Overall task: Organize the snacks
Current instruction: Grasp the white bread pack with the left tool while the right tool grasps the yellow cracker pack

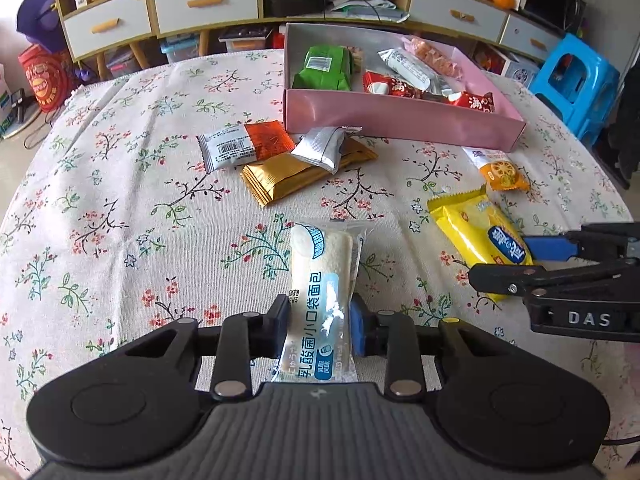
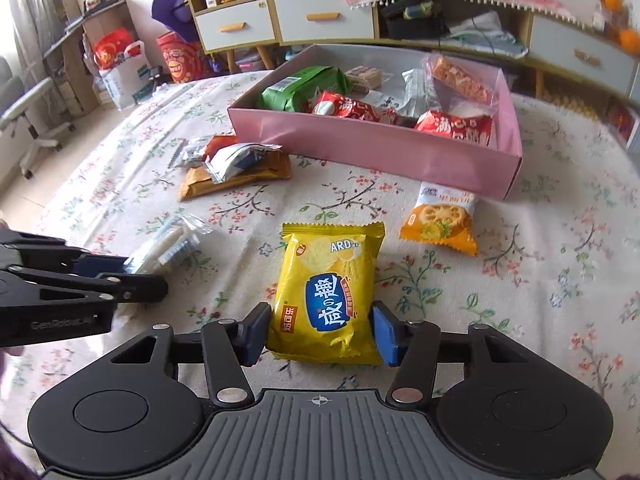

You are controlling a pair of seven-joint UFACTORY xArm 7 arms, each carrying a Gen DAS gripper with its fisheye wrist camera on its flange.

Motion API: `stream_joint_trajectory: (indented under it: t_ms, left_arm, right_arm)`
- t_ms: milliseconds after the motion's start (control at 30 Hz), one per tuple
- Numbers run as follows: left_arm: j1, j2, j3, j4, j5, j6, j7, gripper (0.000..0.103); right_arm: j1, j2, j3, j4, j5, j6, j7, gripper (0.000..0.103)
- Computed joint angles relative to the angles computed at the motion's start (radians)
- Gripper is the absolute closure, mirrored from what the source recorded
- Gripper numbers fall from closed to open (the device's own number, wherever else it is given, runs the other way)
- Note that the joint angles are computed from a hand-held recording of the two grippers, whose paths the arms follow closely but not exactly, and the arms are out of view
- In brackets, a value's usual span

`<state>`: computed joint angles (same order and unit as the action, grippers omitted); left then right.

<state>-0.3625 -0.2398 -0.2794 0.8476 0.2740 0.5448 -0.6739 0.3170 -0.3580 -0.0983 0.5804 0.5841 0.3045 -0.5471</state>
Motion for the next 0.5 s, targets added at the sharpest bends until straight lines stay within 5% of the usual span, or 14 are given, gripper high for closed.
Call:
stream_joint_trajectory:
  t_ms: [500]
  left_arm:
    - [-0.013,0.014,0.026,0.039,-0.131,-0.021,0.02,0.084]
  right_arm:
    - [-0.008,-0.018,-0.068,0.097,0.204,0.096,-0.051,0.05]
